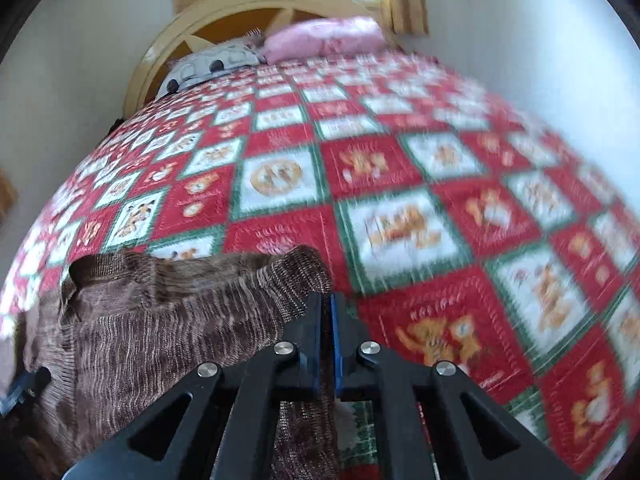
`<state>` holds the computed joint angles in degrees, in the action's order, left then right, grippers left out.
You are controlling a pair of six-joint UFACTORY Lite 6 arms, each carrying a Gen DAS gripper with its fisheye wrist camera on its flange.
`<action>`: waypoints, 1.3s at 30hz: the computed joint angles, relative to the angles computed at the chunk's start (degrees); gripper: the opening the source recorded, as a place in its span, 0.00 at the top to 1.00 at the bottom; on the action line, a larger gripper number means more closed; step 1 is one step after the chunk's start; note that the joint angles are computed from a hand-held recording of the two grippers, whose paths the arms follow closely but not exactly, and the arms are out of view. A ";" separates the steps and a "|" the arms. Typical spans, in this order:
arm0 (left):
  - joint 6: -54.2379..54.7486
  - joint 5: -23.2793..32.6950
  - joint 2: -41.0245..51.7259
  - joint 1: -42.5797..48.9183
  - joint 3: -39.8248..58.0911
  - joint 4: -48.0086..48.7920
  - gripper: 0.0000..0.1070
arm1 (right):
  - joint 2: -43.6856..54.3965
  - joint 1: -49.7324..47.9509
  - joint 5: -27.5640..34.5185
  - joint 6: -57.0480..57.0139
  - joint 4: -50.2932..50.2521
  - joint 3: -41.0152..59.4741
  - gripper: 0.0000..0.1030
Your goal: Fold small clothes
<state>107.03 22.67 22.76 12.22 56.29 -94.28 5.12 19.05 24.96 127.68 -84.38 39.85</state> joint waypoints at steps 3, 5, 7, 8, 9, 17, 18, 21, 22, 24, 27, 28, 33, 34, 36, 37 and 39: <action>6.20 -6.72 -0.52 -3.78 -1.06 -5.47 0.04 | 2.46 2.11 3.65 -4.37 4.40 2.63 0.95; 11.22 -8.59 -1.00 -5.03 -1.86 -10.03 0.04 | 2.66 1.13 2.45 -11.77 9.36 4.31 0.94; 9.70 -7.74 -0.82 -4.33 -1.81 -8.32 0.04 | -3.67 -0.14 1.48 -12.78 9.86 1.51 0.93; 8.19 -7.31 -0.49 -4.02 -1.43 -6.83 0.04 | -9.56 0.88 4.60 -9.69 8.81 -1.86 0.93; 8.23 -7.38 -0.48 -4.04 -1.41 -6.85 0.04 | -15.45 3.49 10.11 -7.20 8.16 -4.95 0.93; 8.93 -7.62 0.20 -3.98 -0.72 -7.28 0.04 | -19.76 28.11 15.22 -8.57 17.46 -9.89 0.93; 8.75 -7.61 0.21 -4.01 -0.70 -7.14 0.04 | -15.67 28.97 13.09 -4.66 15.85 -10.20 0.93; 9.26 -7.13 0.06 -3.74 -1.09 -7.57 0.04 | -9.03 31.85 13.95 7.17 9.29 -11.25 0.93; 9.05 -6.88 -0.10 -3.62 -1.26 -7.39 0.04 | -9.50 31.65 14.01 6.82 9.44 -11.31 0.93; 8.24 -5.77 -1.04 -2.96 -2.22 -6.27 0.04 | -8.55 32.25 14.48 8.04 8.88 -11.19 0.93; 1.34 -1.53 -3.28 0.92 -3.46 2.88 0.04 | -10.01 32.11 13.88 10.12 7.25 -12.73 0.93; -0.34 -0.48 -4.14 2.42 -3.93 5.34 0.04 | -10.59 31.32 13.15 10.88 6.06 -13.38 0.93; -0.92 8.92 -8.71 20.16 -4.31 12.31 0.04 | -11.36 29.91 11.86 11.72 4.36 -13.88 0.93; -1.30 10.04 -8.31 23.98 -2.69 12.72 0.04 | -11.41 29.94 11.88 11.70 4.40 -13.93 0.92; -1.64 11.27 -5.26 31.01 2.65 10.86 0.04 | -11.59 29.79 11.75 11.73 4.27 -14.01 0.92; -3.23 10.73 -2.48 33.90 6.45 9.96 0.04 | -11.58 29.79 11.72 11.91 4.13 -14.06 0.92; -10.92 11.18 4.27 37.36 15.04 13.49 0.04 | -11.88 29.66 11.44 12.74 3.48 -14.38 0.92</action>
<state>96.11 33.85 27.03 49.58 71.34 -80.79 -6.76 48.71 36.40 140.42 -80.90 25.47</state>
